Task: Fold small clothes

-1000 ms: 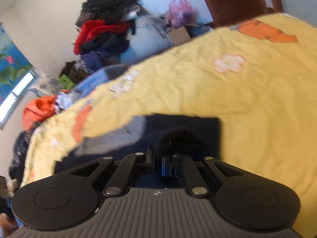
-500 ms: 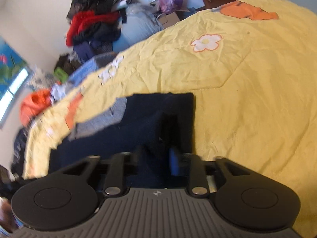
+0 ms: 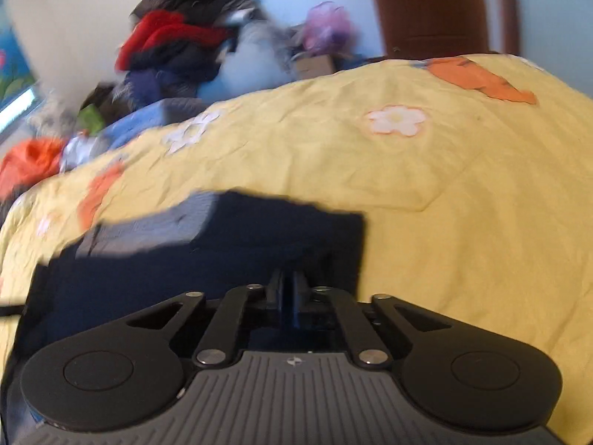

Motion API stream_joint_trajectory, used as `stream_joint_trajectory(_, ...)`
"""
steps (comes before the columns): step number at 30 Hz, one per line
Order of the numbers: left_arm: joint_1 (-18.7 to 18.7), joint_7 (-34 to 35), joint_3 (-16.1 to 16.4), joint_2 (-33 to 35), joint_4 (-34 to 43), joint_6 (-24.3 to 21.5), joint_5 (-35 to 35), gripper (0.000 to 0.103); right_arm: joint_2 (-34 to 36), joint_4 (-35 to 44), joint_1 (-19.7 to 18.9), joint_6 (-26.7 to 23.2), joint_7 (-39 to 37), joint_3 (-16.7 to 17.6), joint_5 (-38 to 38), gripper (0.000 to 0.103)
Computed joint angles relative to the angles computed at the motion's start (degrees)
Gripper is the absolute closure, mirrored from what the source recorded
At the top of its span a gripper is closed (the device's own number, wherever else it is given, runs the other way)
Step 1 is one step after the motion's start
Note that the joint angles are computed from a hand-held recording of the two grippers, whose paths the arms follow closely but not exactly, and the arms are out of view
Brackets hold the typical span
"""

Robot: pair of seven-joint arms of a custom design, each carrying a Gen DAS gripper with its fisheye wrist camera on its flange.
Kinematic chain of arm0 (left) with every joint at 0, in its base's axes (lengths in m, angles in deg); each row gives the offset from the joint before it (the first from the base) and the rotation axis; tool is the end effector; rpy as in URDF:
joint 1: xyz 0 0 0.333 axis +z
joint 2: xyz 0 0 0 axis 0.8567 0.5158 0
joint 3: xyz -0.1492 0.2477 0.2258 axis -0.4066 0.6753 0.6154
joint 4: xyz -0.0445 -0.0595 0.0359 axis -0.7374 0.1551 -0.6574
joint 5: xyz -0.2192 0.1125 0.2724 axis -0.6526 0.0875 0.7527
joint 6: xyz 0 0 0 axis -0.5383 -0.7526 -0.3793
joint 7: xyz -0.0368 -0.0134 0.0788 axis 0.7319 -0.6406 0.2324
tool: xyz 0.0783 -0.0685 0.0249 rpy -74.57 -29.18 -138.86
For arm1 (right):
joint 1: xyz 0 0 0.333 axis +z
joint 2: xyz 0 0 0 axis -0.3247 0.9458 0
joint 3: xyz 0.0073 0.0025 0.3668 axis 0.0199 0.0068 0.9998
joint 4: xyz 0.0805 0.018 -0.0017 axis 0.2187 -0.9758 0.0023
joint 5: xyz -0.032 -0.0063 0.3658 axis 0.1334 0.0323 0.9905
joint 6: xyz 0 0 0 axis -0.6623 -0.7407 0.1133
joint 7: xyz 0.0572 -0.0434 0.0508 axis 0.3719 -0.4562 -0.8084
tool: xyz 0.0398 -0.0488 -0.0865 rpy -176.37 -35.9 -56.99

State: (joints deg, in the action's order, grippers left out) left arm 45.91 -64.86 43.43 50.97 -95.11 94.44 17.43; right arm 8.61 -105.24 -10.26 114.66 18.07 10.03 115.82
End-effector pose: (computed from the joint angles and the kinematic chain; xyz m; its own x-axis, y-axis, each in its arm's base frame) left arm 0.4262 -0.2676 0.4466 0.2591 -0.9108 0.3215 -0.6462 -0.4108 -0.6432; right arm 0.6068 0.1006 0.5054 0.4242 -0.8517 -0.3077 -0.7091 -0.1010 -0.6978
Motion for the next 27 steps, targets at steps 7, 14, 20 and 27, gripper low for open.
stream_joint_trajectory(7,-0.7,4.4,-1.9,-5.4,-3.0,-1.8,-7.3,0.049,-5.4,-2.7,-1.4,-10.0,-0.5,-1.1,-0.3,0.083)
stream_joint_trajectory(14,-2.0,11.9,-2.4,-6.4,-5.5,-4.8,-14.9,0.049,-7.4,-6.7,-0.8,-8.5,1.8,-3.0,-4.9,0.103)
stream_joint_trajectory(20,-2.4,-0.8,-7.7,-17.3,-13.4,1.4,-16.1,0.015,-20.0,-16.0,-3.5,-19.6,-4.7,-7.3,-3.1,0.065)
stream_joint_trajectory(27,-10.2,-9.2,-15.9,-23.1,-18.9,-1.9,-24.9,0.015,-35.0,-30.2,-8.1,-26.7,-11.1,-12.5,-6.5,0.065)
